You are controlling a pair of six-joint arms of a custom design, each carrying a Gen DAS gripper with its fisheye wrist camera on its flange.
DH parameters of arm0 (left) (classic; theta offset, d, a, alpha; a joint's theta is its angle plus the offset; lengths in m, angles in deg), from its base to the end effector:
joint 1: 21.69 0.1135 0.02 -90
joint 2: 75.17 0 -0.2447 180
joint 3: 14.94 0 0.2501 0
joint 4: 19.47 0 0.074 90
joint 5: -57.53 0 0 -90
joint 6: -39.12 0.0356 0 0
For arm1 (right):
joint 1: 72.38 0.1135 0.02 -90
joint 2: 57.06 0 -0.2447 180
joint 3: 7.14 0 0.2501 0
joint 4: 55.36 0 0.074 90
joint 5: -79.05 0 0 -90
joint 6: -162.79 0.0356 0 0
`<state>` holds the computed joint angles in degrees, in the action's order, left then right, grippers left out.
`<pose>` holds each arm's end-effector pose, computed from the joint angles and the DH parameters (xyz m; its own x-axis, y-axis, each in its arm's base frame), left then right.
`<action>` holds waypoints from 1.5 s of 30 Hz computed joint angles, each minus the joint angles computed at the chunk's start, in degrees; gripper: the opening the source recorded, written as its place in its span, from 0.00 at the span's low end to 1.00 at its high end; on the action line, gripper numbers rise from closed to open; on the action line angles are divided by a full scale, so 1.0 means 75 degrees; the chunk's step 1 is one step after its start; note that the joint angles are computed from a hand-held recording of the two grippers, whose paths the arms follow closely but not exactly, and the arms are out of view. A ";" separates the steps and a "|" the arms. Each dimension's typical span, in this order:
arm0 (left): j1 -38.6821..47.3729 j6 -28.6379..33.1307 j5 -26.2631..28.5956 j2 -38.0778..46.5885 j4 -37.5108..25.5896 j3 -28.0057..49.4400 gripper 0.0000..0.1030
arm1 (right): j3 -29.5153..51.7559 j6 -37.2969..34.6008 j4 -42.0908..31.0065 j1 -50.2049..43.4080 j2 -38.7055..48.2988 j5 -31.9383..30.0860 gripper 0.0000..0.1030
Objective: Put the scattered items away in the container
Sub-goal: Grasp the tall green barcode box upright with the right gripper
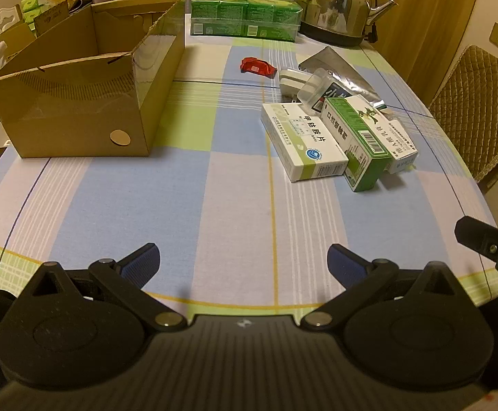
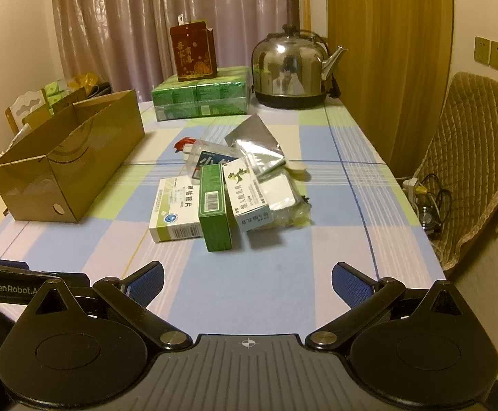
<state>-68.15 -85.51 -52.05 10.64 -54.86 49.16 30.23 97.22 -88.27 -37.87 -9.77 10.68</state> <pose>0.2104 -0.2041 0.1747 -0.7928 0.0570 -0.6068 0.1301 0.9885 -0.0771 0.1549 0.0906 0.1774 -0.6357 0.0295 -0.7714 -0.0450 0.9962 0.0752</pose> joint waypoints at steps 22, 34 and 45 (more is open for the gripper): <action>0.0187 0.0163 0.0171 0.0157 0.0275 -0.0104 0.99 | -0.0164 -0.0337 0.0727 -0.0513 0.0509 -0.0641 0.98; 0.0619 0.0713 0.0506 0.0620 0.0719 0.0071 0.99 | 0.0173 -0.1446 0.1926 -0.1410 0.1697 -0.1334 0.98; 0.1052 0.1867 0.0864 0.1820 0.1418 0.0998 0.99 | 0.0530 -0.2132 0.2993 -0.2008 0.3005 -0.1802 0.88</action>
<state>-60.26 -71.51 -45.57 24.29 -44.23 56.64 34.20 81.22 -65.82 -52.93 12.77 -2.83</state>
